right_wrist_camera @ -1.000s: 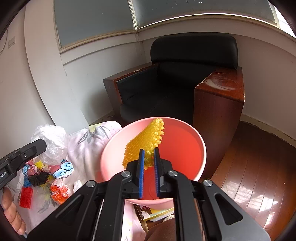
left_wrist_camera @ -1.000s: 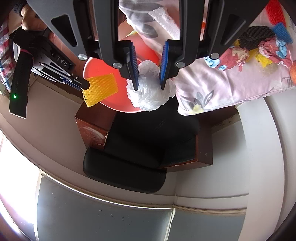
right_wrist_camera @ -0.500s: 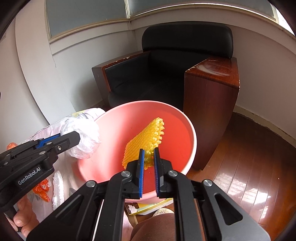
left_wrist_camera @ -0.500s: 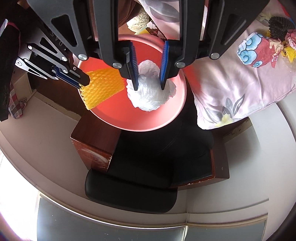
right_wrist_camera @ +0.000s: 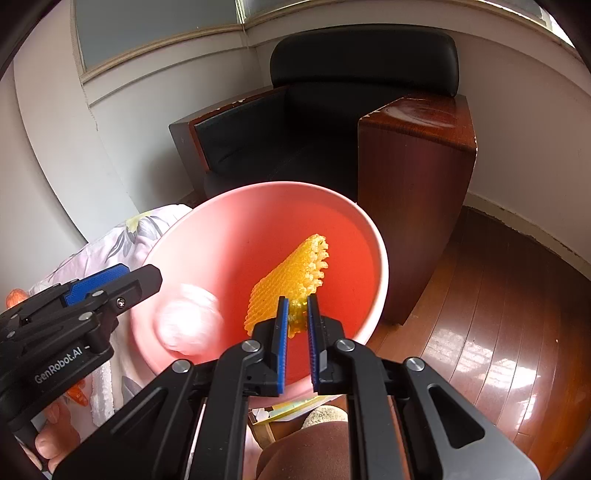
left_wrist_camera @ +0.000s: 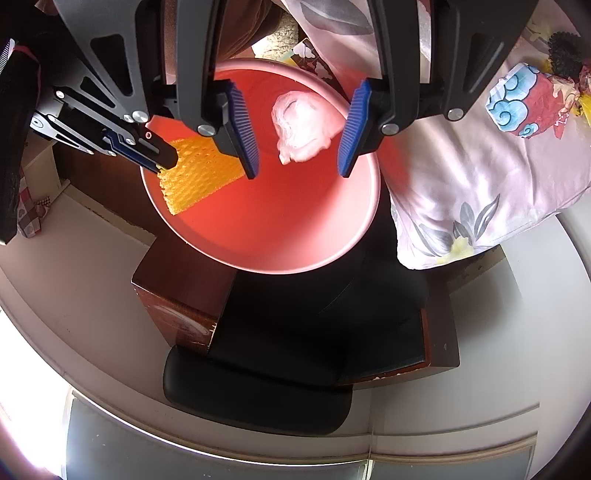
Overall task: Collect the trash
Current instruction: 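Open both tools to drop the bag and yellow net into the bucket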
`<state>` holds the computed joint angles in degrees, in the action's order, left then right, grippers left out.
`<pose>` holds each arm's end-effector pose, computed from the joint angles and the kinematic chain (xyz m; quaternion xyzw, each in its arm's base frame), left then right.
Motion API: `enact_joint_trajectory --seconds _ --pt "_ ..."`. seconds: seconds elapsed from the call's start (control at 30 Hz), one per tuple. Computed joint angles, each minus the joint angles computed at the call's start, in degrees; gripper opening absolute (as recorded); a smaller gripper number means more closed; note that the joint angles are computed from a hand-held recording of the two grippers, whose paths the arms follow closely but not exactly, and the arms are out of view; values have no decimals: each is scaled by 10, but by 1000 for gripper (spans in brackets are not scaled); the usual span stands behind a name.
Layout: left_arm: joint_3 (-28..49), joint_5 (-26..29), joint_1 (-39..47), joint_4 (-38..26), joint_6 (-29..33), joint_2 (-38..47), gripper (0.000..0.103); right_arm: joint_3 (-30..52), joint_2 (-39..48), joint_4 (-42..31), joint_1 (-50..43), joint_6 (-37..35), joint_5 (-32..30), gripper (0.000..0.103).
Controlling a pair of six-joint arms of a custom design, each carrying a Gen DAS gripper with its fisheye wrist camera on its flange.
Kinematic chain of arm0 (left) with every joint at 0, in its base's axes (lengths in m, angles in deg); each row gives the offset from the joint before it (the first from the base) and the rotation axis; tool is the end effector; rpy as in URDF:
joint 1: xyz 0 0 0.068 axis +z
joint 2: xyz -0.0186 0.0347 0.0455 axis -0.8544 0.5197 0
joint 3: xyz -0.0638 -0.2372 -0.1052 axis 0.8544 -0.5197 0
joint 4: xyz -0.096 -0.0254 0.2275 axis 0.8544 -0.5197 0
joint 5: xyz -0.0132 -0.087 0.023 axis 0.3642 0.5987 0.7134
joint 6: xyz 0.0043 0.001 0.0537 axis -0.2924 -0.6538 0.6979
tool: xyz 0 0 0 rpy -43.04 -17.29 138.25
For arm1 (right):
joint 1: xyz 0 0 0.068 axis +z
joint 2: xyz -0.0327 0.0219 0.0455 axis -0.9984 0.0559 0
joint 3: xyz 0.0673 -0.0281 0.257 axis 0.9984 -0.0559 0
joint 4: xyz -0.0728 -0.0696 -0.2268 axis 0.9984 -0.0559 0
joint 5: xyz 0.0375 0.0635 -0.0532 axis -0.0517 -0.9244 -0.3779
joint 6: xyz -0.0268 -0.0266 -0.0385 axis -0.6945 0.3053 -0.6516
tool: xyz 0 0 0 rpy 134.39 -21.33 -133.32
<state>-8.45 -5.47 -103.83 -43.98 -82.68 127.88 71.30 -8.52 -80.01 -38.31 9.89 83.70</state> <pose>0.2601 -0.2609 0.1719 0.2611 0.8855 -0.1820 0.3385 0.1533 0.1399 0.1571 0.2223 0.9021 -0.0154 0.3696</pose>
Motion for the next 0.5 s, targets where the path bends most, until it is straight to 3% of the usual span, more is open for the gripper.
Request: enact_joint_trajectory --seconds 0.17,0.33,0.5 --pt "-12 -1 -1 6 3 -17 50 -20 -10 46 -12 -31 -27 11" --pt "-27 -4 -1 13 3 -38 53 -16 -9 39 -2 -20 -18 32" --pt "-44 -10 -4 15 0 -61 54 -8 -16 11 15 -1 0 33"
